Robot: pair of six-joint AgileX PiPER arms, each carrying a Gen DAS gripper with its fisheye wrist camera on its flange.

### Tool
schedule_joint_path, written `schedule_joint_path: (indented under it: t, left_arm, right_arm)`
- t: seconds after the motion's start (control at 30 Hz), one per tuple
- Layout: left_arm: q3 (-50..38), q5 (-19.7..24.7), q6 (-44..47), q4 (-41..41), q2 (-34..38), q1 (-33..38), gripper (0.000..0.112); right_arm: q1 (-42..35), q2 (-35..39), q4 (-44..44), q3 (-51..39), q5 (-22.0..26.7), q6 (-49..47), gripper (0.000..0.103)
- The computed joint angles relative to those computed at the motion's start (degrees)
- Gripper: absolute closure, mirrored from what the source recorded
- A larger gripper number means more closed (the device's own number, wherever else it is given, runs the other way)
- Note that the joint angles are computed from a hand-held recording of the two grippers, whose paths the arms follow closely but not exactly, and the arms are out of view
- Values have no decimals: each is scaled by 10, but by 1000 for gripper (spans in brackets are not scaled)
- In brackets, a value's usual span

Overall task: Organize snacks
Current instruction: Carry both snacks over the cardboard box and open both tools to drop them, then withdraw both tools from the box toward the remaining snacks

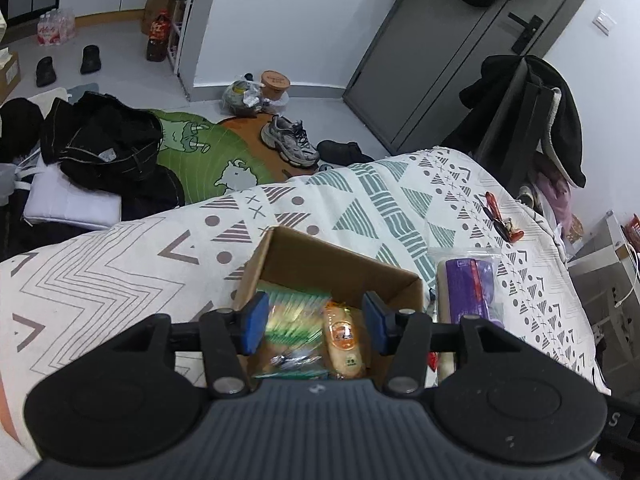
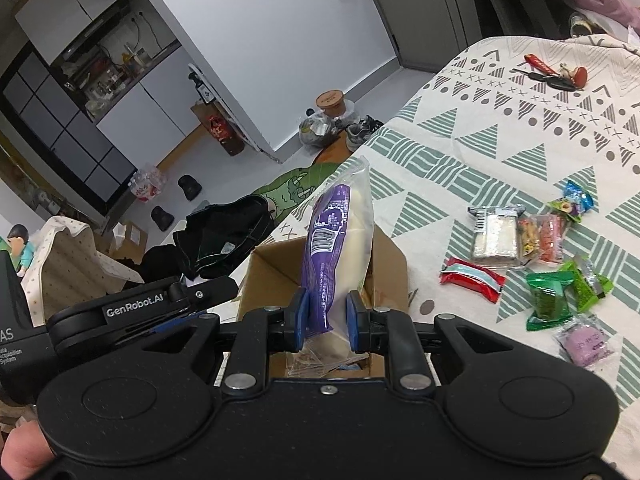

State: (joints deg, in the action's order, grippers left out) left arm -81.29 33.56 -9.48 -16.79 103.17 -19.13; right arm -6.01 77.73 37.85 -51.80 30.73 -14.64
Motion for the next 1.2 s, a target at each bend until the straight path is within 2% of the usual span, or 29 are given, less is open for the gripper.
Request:
schedule_joint_path:
  t: [0.23,0.3,0.37,0.4,0.5,0.6,0.73,0.77,0.93,1.2]
  left_arm:
    - [13,10,4,7,-17,26,52]
    - [18,13,-1,16,-25,31,46]
    - [24,14,-7,24,-34,33,41]
    - [26,16,-12,31,-39,33,38]
    - [37,14,-10,34,-54,34,31]
    - [44,21,-26,45,-65,28,31]
    - [53,28,-41,60,-81,14,31]
    - [56,26,-49,68,-87,9,30]
    - [61,33,-85,111,-106,-19,29]
    - [75,25,-145,161,-135,-75,14]
  right_arm:
    - [39,25,0,-22,-15,26,83]
    - [47,30,1,-30,-12,34,79]
    - [56,28,-34,-34,-16,73,71]
    - [57,23,-49,-33,-17,85,70]
    - [47,-3,-54,-18,-13,84,61]
    - [42,-26,-95,-6,-10,118,52]
    - [32,-63,-135,12,-5,147,27]
    - [27,-76,-143,18,-3,152,25]
    - [-16,-107,-130,30,20,119,18]
    - [-124,-165,-75,53,74,21,7]
